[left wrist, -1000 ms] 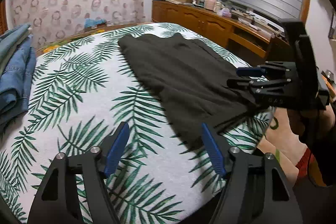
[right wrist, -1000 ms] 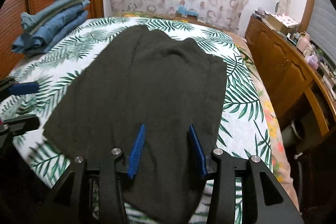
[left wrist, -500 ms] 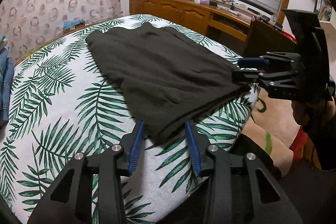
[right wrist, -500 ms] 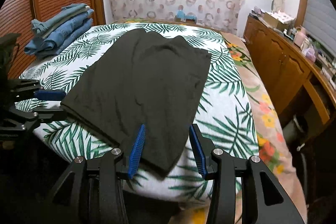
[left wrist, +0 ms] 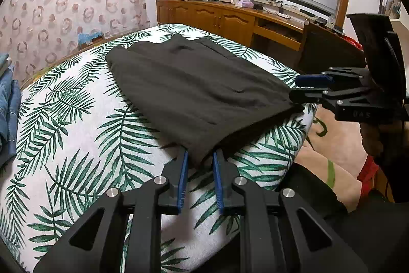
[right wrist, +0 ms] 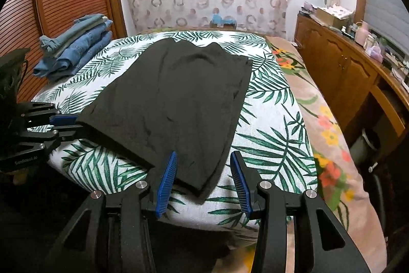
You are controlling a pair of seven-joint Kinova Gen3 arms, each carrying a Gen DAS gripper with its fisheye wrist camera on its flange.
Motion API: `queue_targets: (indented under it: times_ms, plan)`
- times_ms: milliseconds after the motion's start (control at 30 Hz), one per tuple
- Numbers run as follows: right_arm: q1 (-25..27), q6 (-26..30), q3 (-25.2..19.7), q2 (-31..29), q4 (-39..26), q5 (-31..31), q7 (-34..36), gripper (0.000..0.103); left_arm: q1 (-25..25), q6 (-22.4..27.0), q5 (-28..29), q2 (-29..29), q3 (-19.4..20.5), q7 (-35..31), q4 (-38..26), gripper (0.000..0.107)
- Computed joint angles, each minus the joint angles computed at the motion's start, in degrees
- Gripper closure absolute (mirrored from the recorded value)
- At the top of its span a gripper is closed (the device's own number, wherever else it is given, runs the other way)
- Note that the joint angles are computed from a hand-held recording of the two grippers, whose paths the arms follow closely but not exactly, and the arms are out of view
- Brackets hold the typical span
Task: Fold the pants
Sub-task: 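Hold the pants end with the left gripper while the right gripper grasps the pants edge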
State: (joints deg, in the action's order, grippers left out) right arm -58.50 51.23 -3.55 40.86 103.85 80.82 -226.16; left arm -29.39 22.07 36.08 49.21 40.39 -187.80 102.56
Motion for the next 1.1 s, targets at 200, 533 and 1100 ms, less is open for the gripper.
queue_targets:
  times_ms: [200, 533, 1100]
  plan:
    - [0.5, -0.5, -0.3, 0.8, -0.4, 0.8, -1.2, 0.058, 2.1, 0.2, -0.5, -0.1, -2.2, 2.0, -0.8, 0.088]
    - [0.5, -2.4, 0.6, 1.5, -0.9, -0.1, -1.8, 0.058, 2.0, -0.3, -0.9, 0.1, -1.9, 2.7, -0.7, 0.087]
    - [2.6, -0.6, -3.3, -0.8, 3.0, 10.4, -6.2, 0.089, -7.8, -3.8, 1.1, 0.3, 9.5, -2.3, 3.3, 0.095]
